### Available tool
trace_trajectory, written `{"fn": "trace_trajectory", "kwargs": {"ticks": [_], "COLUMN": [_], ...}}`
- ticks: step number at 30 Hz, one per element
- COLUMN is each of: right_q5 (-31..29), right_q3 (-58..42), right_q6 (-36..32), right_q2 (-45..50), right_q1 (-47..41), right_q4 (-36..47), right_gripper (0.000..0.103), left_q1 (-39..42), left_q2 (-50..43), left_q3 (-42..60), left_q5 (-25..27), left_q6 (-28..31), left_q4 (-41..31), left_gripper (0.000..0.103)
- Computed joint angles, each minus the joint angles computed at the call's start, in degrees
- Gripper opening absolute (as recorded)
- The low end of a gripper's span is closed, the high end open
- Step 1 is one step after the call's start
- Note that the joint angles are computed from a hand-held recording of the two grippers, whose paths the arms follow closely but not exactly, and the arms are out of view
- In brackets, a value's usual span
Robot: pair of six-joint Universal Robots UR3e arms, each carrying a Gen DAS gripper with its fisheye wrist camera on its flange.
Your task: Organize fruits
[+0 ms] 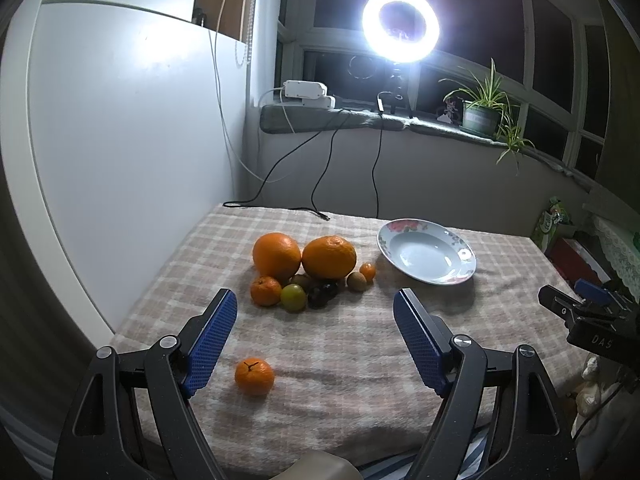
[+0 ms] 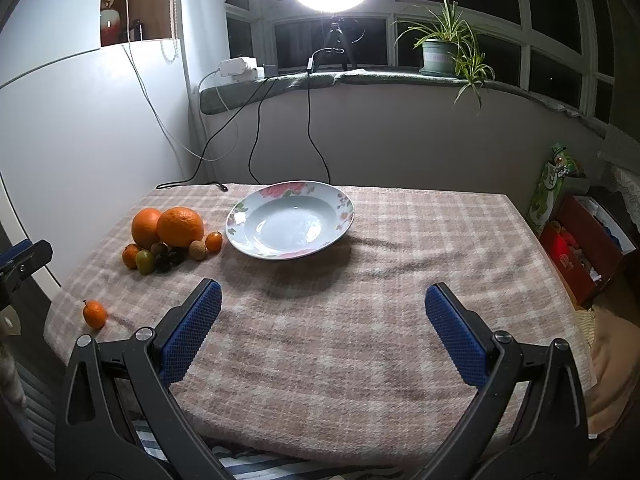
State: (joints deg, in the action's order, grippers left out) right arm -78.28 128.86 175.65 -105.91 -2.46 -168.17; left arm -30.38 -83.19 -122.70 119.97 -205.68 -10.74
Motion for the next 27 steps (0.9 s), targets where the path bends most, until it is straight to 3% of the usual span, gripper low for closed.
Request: {"fn": "trace_trajectory", "kwargs": {"ticks": [27], "right_q5": [-1.24], "right_q3": [-0.87], "right_q6": [0.97], "right_q2": [0.25], "right_q1": [1.84], "right_q4": [0.31], "right_gripper": [0.103], "left_q1": [-0.54], "left_q2": [-0.53], "left_q3": [1.14], "left_q5": [0.39], "left_q6": [-0.09], "left_q4": [-0.41], "left_gripper": [0.081]}}
